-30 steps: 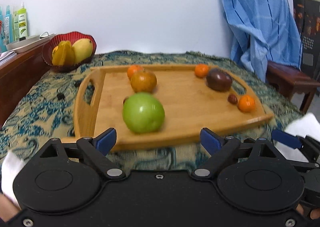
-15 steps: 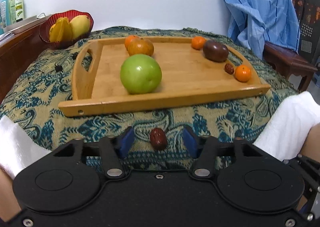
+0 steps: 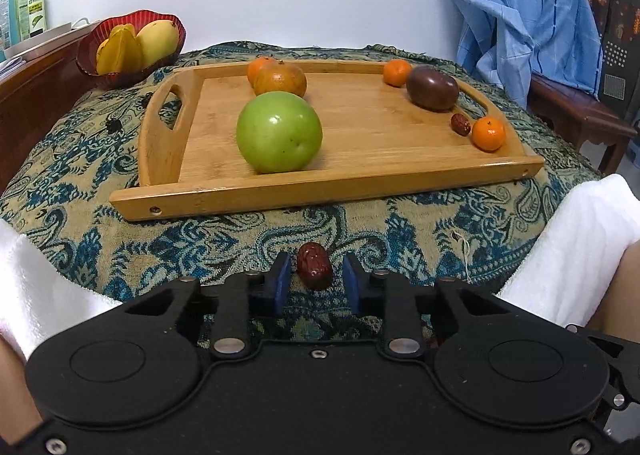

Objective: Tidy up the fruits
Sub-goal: 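Grasp another red date with the left tool while the right tool grasps one too, then carry both held red dates over the bamboo tray with both tools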

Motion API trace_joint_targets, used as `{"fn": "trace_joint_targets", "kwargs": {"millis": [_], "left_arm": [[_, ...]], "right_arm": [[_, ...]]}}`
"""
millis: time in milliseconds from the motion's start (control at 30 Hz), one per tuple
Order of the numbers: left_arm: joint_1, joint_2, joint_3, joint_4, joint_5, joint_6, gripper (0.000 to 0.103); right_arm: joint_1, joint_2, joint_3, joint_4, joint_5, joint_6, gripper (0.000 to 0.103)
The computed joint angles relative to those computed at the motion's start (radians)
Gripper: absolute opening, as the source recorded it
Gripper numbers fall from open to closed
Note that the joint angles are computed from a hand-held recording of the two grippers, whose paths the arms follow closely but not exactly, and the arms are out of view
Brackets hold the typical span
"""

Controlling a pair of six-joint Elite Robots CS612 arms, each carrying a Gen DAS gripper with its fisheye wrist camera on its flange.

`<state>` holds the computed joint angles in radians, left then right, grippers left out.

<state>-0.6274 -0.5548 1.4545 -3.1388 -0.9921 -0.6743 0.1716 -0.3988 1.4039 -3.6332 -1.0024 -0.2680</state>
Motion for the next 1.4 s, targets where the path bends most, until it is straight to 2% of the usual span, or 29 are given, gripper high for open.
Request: {"fn": "trace_joint_targets", "kwargs": {"millis": [167, 267, 533, 800, 1400], "left_arm": [[-0.001, 0.005, -0.007, 0.004, 0.004, 0.008, 0.024], [-0.001, 0.005, -0.008, 0.003, 0.001, 0.003, 0.018], [0.001, 0.004, -0.005, -0.007, -0.003, -0.006, 0.018], [-0.001, 0.001, 0.000, -0.011, 0.002, -0.002, 0.018], [-0.008, -0.001, 0.002, -0.032, 0.021, 0.024, 0.018]], "right_arm": [[0.007, 0.005, -0.009, 0.006, -0.013, -0.033, 0.039], [0.009, 0.009, -0.014, 0.004, -0.021, -0.032, 0.036], [0.006, 0.009, -0.015, -0.005, -0.016, -0.019, 0.034], [0.004, 0.010, -0.018, -0.020, -0.019, 0.005, 0.035], [-0.001, 0.029, -0.074, -0.067, -0.084, 0.122, 0.035]]}}
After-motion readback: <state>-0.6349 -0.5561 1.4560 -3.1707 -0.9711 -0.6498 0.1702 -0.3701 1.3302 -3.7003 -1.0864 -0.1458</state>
